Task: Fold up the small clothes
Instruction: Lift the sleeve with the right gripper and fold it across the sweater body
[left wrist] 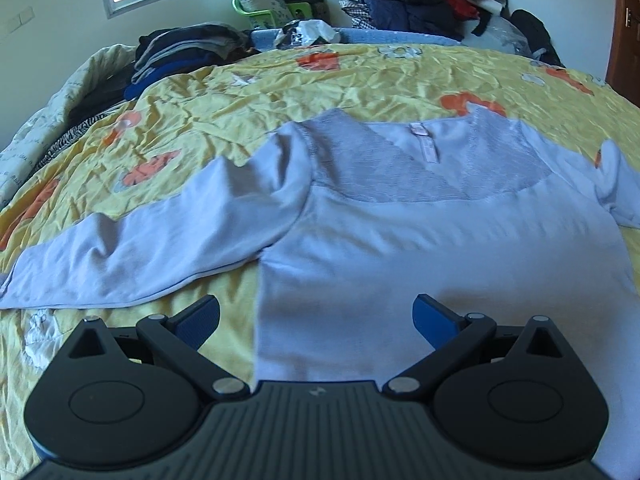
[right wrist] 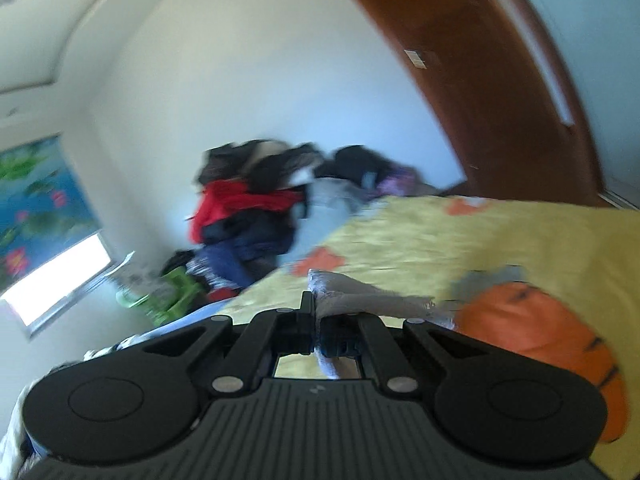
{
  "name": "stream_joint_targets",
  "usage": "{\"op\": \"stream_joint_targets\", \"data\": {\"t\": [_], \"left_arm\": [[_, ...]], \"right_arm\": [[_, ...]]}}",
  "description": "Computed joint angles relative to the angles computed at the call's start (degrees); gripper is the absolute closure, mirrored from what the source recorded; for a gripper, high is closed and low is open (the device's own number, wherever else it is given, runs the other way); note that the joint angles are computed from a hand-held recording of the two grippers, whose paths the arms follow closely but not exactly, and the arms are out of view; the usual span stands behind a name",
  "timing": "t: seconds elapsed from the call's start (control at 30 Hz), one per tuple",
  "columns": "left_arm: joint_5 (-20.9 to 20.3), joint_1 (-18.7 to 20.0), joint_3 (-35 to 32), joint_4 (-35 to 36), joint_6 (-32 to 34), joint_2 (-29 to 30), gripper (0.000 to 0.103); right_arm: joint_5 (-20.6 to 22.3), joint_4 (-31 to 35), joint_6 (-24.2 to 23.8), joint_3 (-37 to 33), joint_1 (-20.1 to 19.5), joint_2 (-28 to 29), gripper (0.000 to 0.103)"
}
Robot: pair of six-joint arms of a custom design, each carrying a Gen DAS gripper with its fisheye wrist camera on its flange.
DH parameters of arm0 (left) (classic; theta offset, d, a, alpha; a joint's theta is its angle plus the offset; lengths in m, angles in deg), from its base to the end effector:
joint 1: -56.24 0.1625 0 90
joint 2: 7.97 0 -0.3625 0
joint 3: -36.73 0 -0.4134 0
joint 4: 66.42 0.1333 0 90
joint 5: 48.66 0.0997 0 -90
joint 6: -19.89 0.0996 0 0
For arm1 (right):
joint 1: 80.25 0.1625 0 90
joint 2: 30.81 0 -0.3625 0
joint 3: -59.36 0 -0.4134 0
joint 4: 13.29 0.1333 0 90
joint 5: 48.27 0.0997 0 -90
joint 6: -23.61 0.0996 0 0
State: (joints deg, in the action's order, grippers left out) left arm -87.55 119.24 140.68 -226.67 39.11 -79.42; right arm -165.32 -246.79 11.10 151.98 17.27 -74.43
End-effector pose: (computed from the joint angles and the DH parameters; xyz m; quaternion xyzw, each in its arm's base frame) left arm -0.0760 -0.6135 0.2956 0.2067 0.8399 -0.3189 0.3874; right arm 0.1676 -0.5974 0.2069 -0.0543 -0.6798 0.7064 0.1897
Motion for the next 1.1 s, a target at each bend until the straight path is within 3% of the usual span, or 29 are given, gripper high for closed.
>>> {"op": "stream_joint_targets", "data": {"t": [0.2,0.3,0.5,0.73,1.1], "left_arm": [[0.1,0.7,0.5,-2.5,2.2,-1.0,0.0],[-0.1,1.2,0.2,-2.2,1.8,-1.5,0.0],[0.3,2.2,-0.5,-3.3,2.4,-2.1,0.0],[0.3,3.9,-1.2,-3.0,1.0,-3.8,0.0],[0.6,6.3,-2.7,-2.4,0.1,-5.1,0.0]], "right_arm": [[1.9,9.4,0.8,-5.2,3.6,4.3,0.097],[3.3,14.5,3.9,-8.8,5.0,7.4,0.097],[5.3,24.4,9.4,-18.3,9.1,17.0,0.097],[6.4,37.3,12.2,-32.5,13.5,28.7,0.097],[7.9,50.8,14.7,-48.0,15.7,39.6,0.097]]}}
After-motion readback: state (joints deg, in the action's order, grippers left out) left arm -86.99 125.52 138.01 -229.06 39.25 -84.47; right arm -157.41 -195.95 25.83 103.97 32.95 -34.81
